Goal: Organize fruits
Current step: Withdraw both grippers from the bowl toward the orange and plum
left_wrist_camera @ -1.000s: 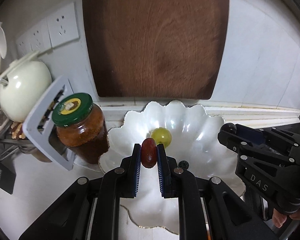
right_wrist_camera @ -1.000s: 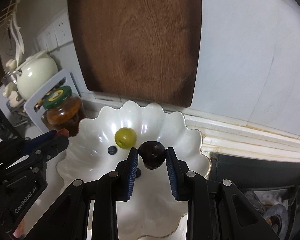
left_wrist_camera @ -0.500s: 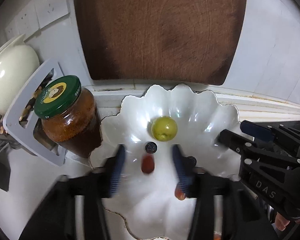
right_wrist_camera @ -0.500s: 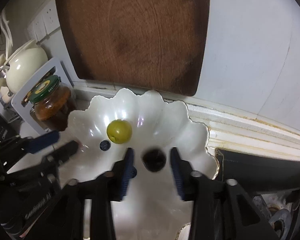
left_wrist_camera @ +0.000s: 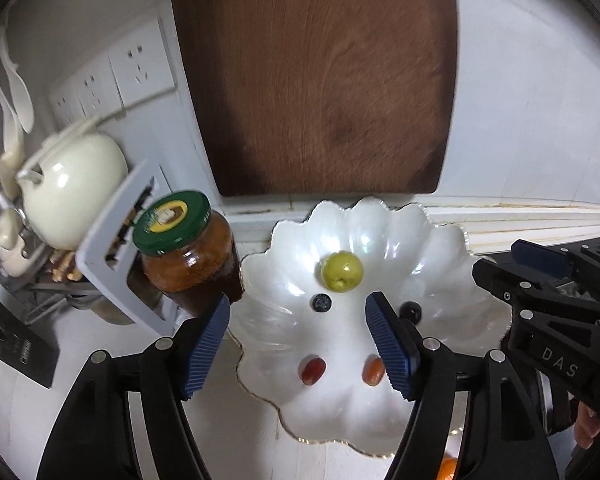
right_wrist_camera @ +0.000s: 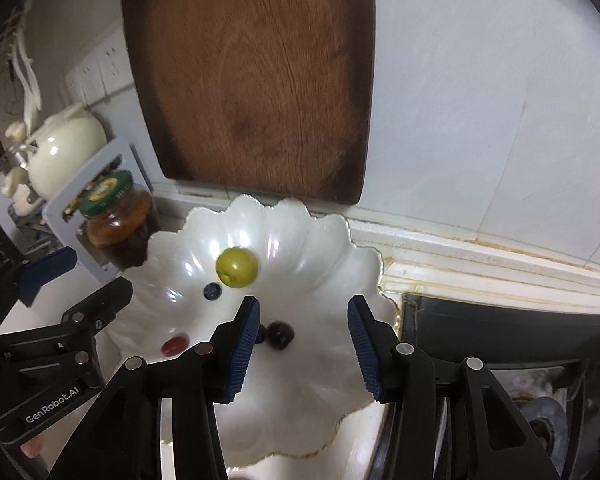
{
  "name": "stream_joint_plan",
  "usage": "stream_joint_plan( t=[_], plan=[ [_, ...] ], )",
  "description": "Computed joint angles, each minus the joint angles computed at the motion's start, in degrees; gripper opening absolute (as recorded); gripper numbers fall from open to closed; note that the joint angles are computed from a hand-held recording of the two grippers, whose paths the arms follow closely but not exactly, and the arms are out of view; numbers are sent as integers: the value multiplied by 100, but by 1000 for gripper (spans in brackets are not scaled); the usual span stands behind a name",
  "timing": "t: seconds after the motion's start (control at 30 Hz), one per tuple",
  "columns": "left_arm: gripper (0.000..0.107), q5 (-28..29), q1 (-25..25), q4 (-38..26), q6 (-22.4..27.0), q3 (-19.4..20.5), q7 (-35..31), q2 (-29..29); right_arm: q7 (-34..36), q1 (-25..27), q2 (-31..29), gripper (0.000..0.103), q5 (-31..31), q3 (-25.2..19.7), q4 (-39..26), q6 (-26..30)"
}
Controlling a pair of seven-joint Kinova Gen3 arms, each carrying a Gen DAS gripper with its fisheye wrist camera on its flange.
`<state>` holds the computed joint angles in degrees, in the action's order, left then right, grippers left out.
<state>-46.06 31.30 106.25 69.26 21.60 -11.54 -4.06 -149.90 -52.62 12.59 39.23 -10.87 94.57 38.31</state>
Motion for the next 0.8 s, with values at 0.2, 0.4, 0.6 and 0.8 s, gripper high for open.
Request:
stream_joint_plan(
  t=[0.2,0.4,0.6,0.8],
  plan=[
    [72,-211,225,-37,417,336,277,-215,-732,-173,-484,49,742,-135,414,103],
    [72,-364,364,-105,841,710,465,-350,-1409,-97,-871,54,1348,-584,749,322],
    [73,-413,449,-124,1117,1056,700,-504,-1829,-7,-1185,54,1669,-1017,1008,540],
    [73,-458,616,-195,1509,1384,984,-516,-2143,109,-1446,54,1834,-1367,1270,637]
  ],
)
